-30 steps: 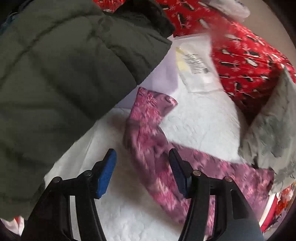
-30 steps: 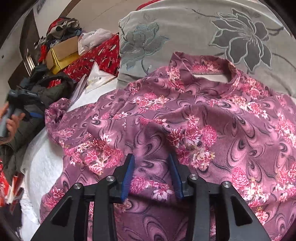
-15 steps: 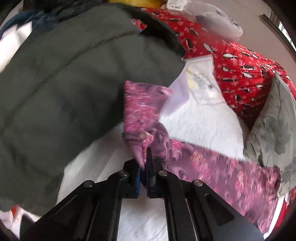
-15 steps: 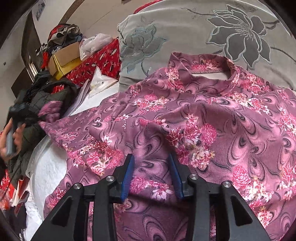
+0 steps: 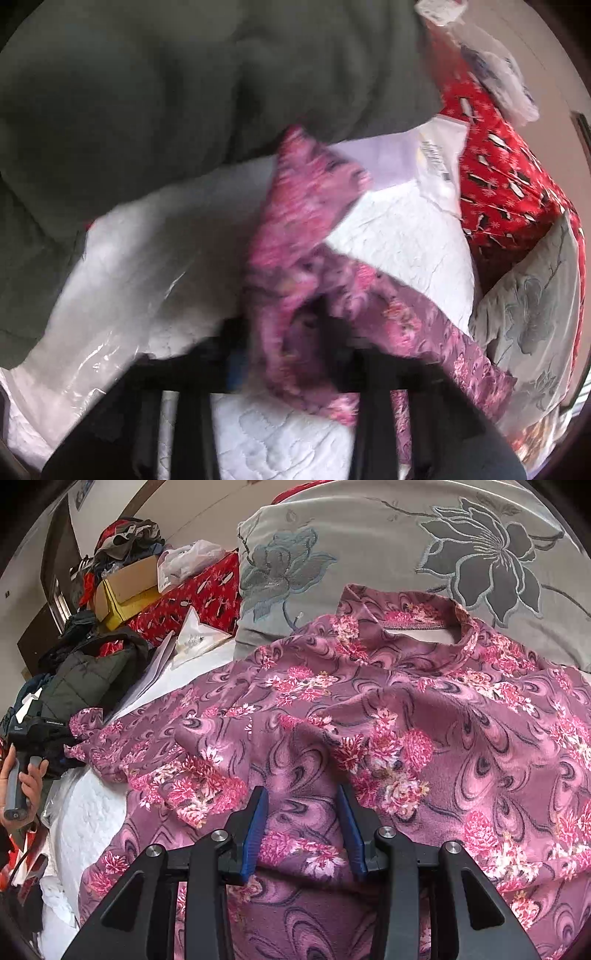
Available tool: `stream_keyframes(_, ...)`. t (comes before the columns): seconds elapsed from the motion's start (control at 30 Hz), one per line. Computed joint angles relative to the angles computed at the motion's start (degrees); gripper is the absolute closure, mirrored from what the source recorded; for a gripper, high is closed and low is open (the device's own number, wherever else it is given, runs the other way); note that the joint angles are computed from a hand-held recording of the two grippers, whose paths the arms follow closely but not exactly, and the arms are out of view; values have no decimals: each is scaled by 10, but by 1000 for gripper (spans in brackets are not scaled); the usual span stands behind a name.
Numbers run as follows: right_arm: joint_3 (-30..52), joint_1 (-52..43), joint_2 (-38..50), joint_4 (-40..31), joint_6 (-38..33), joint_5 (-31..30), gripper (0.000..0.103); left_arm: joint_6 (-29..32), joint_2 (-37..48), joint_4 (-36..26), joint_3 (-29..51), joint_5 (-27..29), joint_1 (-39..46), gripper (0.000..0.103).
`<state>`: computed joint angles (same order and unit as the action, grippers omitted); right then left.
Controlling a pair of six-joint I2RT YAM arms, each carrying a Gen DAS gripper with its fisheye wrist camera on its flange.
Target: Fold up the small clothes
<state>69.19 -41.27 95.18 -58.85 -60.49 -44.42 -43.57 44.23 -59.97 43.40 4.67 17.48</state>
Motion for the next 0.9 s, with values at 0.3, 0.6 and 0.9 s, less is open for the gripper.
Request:
stream_keyframes(0.3,13,13,-4,-9,9,26,62,-123,75,-41,163,-179,-314,100)
stream_keyframes(0.6,123,-22,45,-80,-10,58,63,-217,227,-39,306,-261,-538,100)
stream_keyframes(0.9,251,-104,162,-34,0,90,62,-260,361,-38,416,-279,-646,100)
